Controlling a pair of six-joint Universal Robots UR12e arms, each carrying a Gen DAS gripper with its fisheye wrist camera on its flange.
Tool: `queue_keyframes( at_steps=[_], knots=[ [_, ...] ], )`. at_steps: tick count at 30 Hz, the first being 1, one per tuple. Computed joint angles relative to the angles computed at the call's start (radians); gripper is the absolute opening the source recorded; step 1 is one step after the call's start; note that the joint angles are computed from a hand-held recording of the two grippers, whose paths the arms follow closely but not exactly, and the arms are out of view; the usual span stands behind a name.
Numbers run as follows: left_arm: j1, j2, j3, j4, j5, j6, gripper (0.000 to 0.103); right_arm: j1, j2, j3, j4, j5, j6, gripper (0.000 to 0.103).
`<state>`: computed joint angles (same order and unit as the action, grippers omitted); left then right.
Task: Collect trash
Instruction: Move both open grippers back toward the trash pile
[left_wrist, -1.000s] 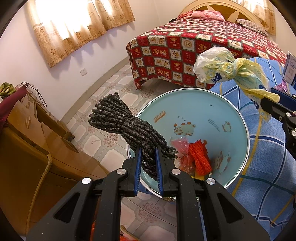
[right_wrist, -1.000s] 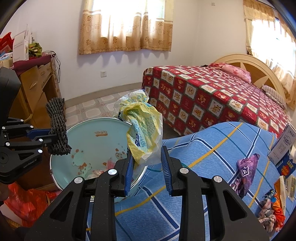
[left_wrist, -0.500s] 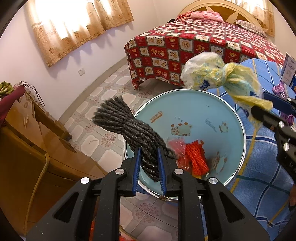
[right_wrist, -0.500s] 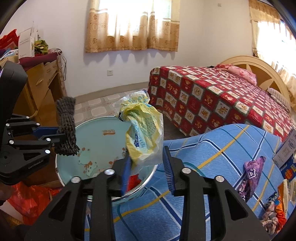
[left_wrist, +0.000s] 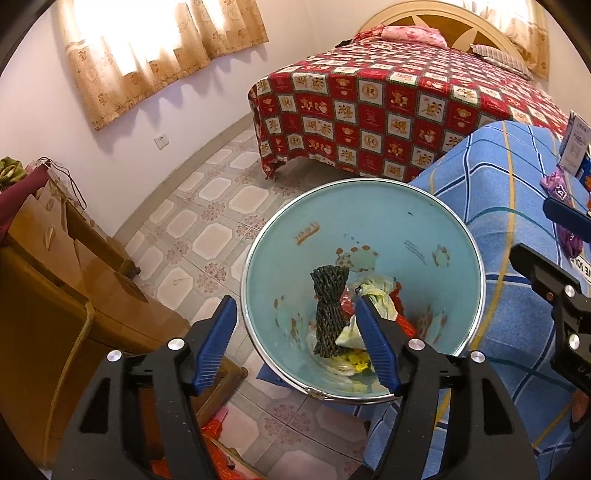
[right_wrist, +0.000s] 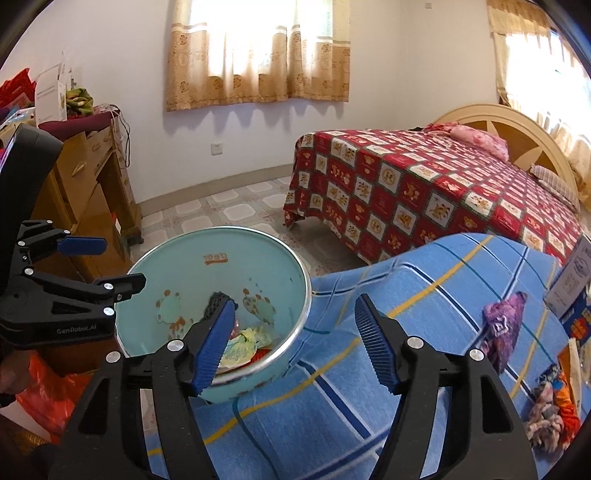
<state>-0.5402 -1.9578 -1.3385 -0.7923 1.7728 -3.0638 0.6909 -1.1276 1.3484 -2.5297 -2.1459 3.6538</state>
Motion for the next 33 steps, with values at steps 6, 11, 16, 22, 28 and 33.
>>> queue_keyframes(
  at_steps=[6,11,16,22,28,33],
  knots=[
    [-0.016,-0.006,-0.004,-0.019,-0.002,0.001,0.075,0.017,-0.048,0.06,0.006,-0.035,0.062,0.073],
    [-0.041,-0.012,-0.004,-0.031,-0.015,0.036,0.075,0.037,-0.119,0.139,0.068,-0.119,0.168,0.074],
    [-0.077,-0.02,0.008,-0.021,-0.044,0.072,0.075,0.054,-0.207,0.231,0.195,-0.213,0.365,0.076],
    [-0.121,-0.036,0.038,-0.008,-0.087,0.097,0.075,0.065,-0.316,0.326,0.429,-0.277,0.667,0.076],
    [-0.163,-0.07,0.09,0.0,-0.108,0.093,0.075,0.07,-0.394,0.391,0.621,-0.299,0.893,0.076],
    [-0.197,-0.11,0.148,-0.012,-0.102,0.093,0.075,0.072,-0.445,0.442,0.695,-0.302,1.023,0.076]
  ],
)
